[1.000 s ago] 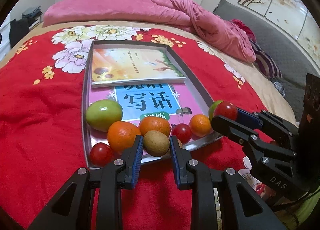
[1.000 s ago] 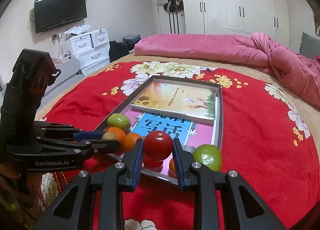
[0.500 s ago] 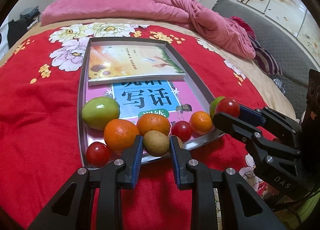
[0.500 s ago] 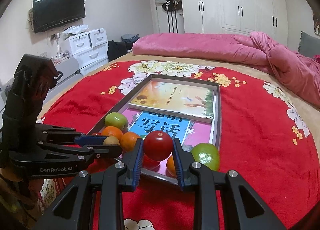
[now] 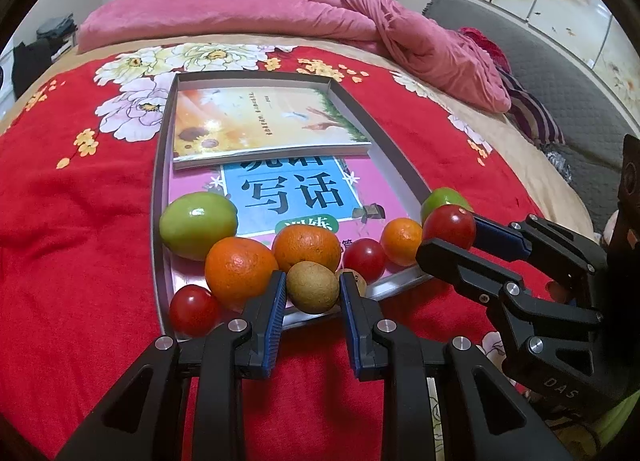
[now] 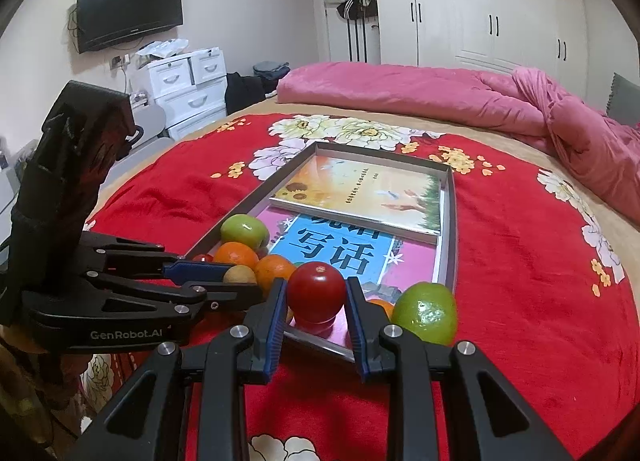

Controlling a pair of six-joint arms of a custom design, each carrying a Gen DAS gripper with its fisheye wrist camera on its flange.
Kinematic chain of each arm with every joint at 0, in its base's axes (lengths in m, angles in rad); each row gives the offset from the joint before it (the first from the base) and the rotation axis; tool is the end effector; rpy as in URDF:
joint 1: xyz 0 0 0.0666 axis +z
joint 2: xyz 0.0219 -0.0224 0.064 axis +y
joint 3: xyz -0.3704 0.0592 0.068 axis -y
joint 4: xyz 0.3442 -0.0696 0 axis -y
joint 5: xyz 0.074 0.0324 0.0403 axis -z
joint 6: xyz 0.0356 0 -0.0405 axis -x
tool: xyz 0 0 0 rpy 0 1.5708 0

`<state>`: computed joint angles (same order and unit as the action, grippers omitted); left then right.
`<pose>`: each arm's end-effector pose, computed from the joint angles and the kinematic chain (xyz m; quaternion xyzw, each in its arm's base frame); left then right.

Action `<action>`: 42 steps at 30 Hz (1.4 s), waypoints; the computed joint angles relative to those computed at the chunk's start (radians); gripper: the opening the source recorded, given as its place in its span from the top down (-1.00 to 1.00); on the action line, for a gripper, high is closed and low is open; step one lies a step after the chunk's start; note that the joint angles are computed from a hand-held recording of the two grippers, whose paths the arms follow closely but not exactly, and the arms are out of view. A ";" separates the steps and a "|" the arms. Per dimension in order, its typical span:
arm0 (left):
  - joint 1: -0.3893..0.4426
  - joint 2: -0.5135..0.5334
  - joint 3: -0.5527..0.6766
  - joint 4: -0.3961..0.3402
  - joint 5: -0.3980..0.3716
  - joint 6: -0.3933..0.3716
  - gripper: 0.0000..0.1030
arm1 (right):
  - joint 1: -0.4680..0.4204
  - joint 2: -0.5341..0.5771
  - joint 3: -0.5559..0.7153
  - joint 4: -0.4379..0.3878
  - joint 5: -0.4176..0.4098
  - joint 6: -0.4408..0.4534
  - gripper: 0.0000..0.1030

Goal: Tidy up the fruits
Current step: 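Carry the kiwi and cherry tomato onto the tray with both grippers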

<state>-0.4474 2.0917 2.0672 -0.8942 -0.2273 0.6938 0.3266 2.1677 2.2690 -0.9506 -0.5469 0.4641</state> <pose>0.6120 -0.2852 0.3231 -0.1517 0.9296 -0.0815 0.3258 0.6549 0.2410 0.3550 -0.4349 0.7947 0.2287 0.3564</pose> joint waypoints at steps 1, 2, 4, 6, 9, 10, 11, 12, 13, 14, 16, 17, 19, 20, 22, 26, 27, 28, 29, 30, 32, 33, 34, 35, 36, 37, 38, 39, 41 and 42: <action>0.000 0.000 0.000 0.000 0.000 0.000 0.47 | 0.000 0.000 0.000 0.001 0.002 0.001 0.44; 0.000 0.001 0.001 -0.002 -0.001 -0.001 0.47 | 0.001 0.000 -0.001 0.004 0.004 0.001 0.44; 0.000 0.001 0.001 0.000 0.002 0.001 0.47 | 0.001 0.002 0.003 0.004 0.002 0.001 0.44; 0.000 0.002 0.002 -0.002 0.003 0.000 0.47 | 0.003 0.008 0.012 -0.001 0.003 0.002 0.44; 0.001 0.005 0.005 -0.004 0.006 0.001 0.47 | 0.006 0.018 0.030 -0.008 0.010 0.010 0.44; 0.001 0.005 0.004 -0.003 0.008 0.002 0.47 | 0.006 0.025 0.042 -0.013 0.010 0.011 0.44; 0.001 0.005 0.003 -0.003 0.010 0.001 0.47 | 0.007 0.029 0.050 -0.014 0.009 0.010 0.44; 0.001 0.006 0.003 -0.003 0.009 0.000 0.47 | 0.007 0.033 0.057 -0.014 0.006 0.010 0.44; 0.001 0.006 0.003 -0.003 0.010 0.000 0.47 | 0.007 0.033 0.057 -0.013 0.004 0.011 0.44; 0.002 0.007 0.004 -0.004 0.012 0.001 0.47 | 0.007 0.036 0.062 -0.015 0.001 0.014 0.44; 0.003 0.008 0.005 -0.003 0.015 0.000 0.47 | 0.009 0.041 0.069 -0.022 0.005 0.021 0.44; 0.003 0.008 0.005 -0.003 0.015 0.000 0.47 | 0.010 0.045 0.075 -0.029 0.006 0.024 0.44; 0.003 0.008 0.003 -0.001 0.017 0.001 0.47 | 0.010 0.054 0.087 -0.046 0.008 0.029 0.44; 0.003 0.008 0.004 -0.002 0.016 0.000 0.47 | 0.010 0.056 0.089 -0.050 0.008 0.031 0.44; 0.003 0.009 0.004 -0.002 0.017 0.001 0.47 | 0.010 0.061 0.095 -0.060 0.007 0.034 0.44; 0.003 0.012 0.008 -0.002 0.017 0.002 0.47 | 0.012 0.064 0.094 -0.073 0.012 0.044 0.44; 0.003 0.011 0.007 -0.002 0.017 0.001 0.47 | 0.012 0.065 0.095 -0.076 0.012 0.046 0.44; 0.003 0.011 0.007 -0.002 0.017 0.002 0.47 | 0.012 0.065 0.093 -0.077 0.013 0.048 0.44; 0.003 0.011 0.007 -0.002 0.017 0.002 0.47 | 0.012 0.065 0.091 -0.077 0.015 0.049 0.44; 0.003 0.011 0.007 -0.002 0.017 0.002 0.47 | 0.013 0.063 0.088 -0.076 0.015 0.050 0.44; 0.003 0.011 0.007 -0.002 0.017 0.001 0.47 | 0.012 0.063 0.087 -0.078 0.015 0.050 0.44; 0.003 0.011 0.007 -0.002 0.017 0.001 0.47 | 0.013 0.061 0.082 -0.075 0.019 0.052 0.44; 0.003 0.011 0.007 -0.002 0.017 0.001 0.47 | 0.013 0.061 0.081 -0.074 0.020 0.054 0.44; 0.003 0.012 0.008 -0.002 0.016 0.002 0.47 | 0.013 0.061 0.081 -0.075 0.020 0.056 0.44; 0.003 0.011 0.007 -0.002 0.017 0.001 0.47 | 0.014 0.060 0.078 -0.074 0.023 0.058 0.44; 0.003 0.011 0.006 -0.001 0.018 0.002 0.47 | 0.015 0.059 0.076 -0.072 0.023 0.059 0.44; 0.003 0.011 0.006 -0.001 0.018 0.002 0.47 | 0.015 0.060 0.076 -0.075 0.023 0.062 0.44; 0.003 0.011 0.007 -0.002 0.017 0.002 0.47 | 0.016 0.058 0.071 -0.071 0.026 0.064 0.44; 0.003 0.011 0.007 -0.002 0.017 0.001 0.47 | 0.017 0.059 0.072 -0.073 0.027 0.066 0.44; 0.003 0.011 0.007 -0.002 0.017 0.001 0.47 | 0.017 0.057 0.069 -0.071 0.027 0.067 0.44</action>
